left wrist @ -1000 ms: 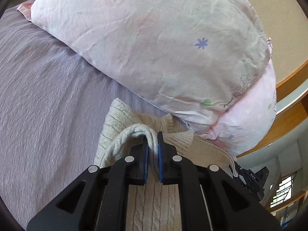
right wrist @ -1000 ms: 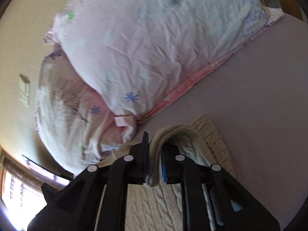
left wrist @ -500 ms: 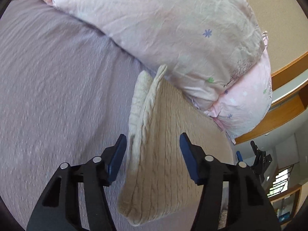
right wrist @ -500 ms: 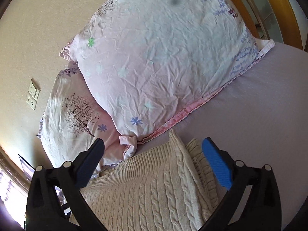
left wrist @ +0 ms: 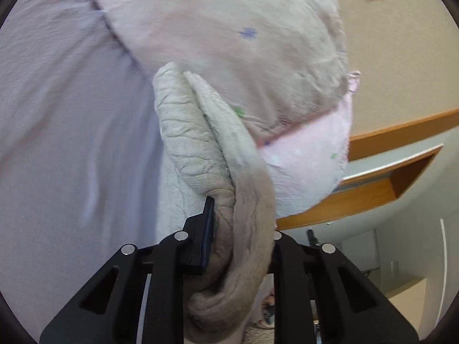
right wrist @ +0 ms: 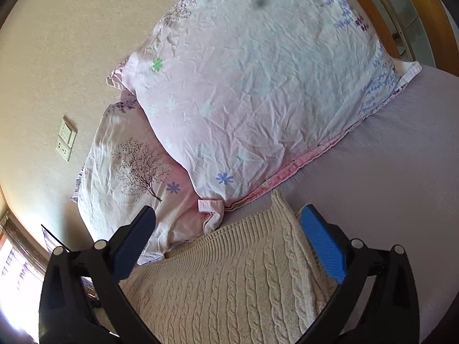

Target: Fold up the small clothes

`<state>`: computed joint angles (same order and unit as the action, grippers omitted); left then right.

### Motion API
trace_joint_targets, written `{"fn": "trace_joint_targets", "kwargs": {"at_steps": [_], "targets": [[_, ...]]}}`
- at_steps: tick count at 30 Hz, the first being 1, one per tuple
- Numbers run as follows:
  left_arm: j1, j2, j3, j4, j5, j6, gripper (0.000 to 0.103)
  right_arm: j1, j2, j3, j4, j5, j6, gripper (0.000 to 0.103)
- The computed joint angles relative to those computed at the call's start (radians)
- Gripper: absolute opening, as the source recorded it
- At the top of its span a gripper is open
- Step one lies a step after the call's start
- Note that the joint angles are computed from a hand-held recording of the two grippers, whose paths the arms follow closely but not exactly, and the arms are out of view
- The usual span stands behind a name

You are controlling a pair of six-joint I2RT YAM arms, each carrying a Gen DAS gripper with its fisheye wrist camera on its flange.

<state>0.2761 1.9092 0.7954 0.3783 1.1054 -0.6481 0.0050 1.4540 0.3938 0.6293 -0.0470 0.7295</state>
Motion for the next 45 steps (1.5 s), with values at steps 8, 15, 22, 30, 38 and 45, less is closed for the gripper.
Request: {"fn": "trace_joint_targets", "kwargs": {"at_steps": [8,15,22,30,38,45], "targets": [[-0.538,0.343,0.321,0.532,-0.037,-0.576,0.016,-0.082,-0.100,0.000,-0.127,0.035,-0.117,0.101],[-0.517,0.251,0.301,0.357,-0.056,-0.331,0.039,-0.247,-0.056,-0.017,-0.079,-0.394,-0.114,0.089],[-0.380,0.050,0.239,-0.200,-0.369,0.164,0.073,-0.099,0.004,0.132,-0.423,-0.188,-0.222,0.069],[-0.426,0.159,0.299,-0.307,-0.418,0.261,0.077,-0.104,0.066,0.111,-0.333,-0.095,-0.160,0.010],[-0.494,0.204,0.311,-0.260,-0.464,0.203,0.083,-0.144,0.158,0.219,-0.535,-0.218,-0.172,0.088],[-0.436,0.195,0.266,-0.197,-0.373,0.200,0.042,-0.174,0.212,0.161,-0.357,-0.438,-0.136,0.035]]}}
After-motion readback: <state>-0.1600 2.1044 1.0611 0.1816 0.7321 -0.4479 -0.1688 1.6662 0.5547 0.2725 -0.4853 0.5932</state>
